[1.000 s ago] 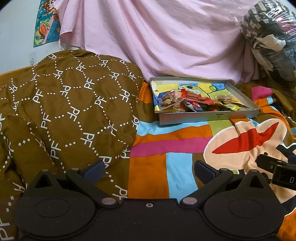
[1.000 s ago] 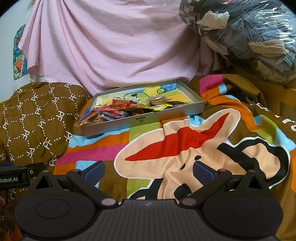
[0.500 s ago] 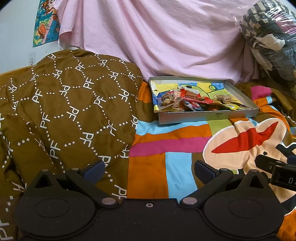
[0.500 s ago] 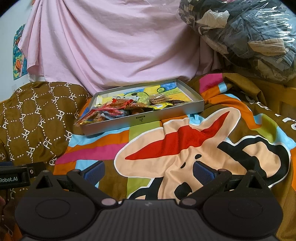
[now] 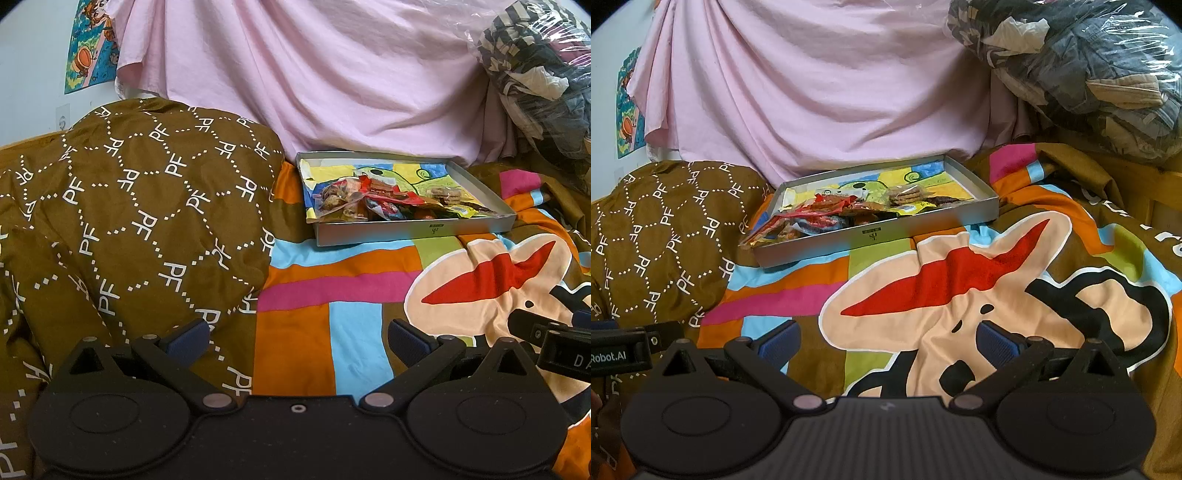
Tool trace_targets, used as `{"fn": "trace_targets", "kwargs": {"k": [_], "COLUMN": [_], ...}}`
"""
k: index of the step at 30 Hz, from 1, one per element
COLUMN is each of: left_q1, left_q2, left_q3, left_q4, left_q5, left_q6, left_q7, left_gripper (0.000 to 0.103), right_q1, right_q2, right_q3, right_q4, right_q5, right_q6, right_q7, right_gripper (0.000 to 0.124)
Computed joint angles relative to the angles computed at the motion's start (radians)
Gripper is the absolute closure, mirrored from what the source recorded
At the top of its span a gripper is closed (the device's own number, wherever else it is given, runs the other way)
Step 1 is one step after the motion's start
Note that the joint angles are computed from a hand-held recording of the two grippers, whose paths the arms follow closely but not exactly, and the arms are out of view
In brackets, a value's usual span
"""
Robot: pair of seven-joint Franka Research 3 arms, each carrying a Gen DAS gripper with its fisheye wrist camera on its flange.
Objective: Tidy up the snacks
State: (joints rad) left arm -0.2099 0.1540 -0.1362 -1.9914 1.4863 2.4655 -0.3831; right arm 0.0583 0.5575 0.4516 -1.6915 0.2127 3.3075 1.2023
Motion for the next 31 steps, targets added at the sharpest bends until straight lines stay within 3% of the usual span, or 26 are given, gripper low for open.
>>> {"fn": "trace_targets", "kwargs": {"k": [12,17,31], "left_q1": [-0.003,-0.006,0.001], "left_q2": [0.001,0.004,-0.004], "left_q3": [-0.001,-0.004,0.001], "left_q4": [0.002,0.013,0.003], "left_q5": [-0.007,-0.065,-0.069], "left_q6": [-0.009,-0.016,0.004], "left_q7": [0.008,0.074,0.051], "left_gripper": [0.001,0.001,0.001], "right_q1": [0.010,0.013,0.021], "right_q2": [-0.002,-0.001,-0.003], "right_q3": [-0.010,-0.014,-0.022], "right_q4": [-0.002,0.001,0.002], "right_q5": [0.005,0.007,0.022], "right_q6": [-0.004,-0.008,-0.016], "right_q7": [0.003,0.003,-0.005], "right_gripper": [0.021,0.021,0.021]}}
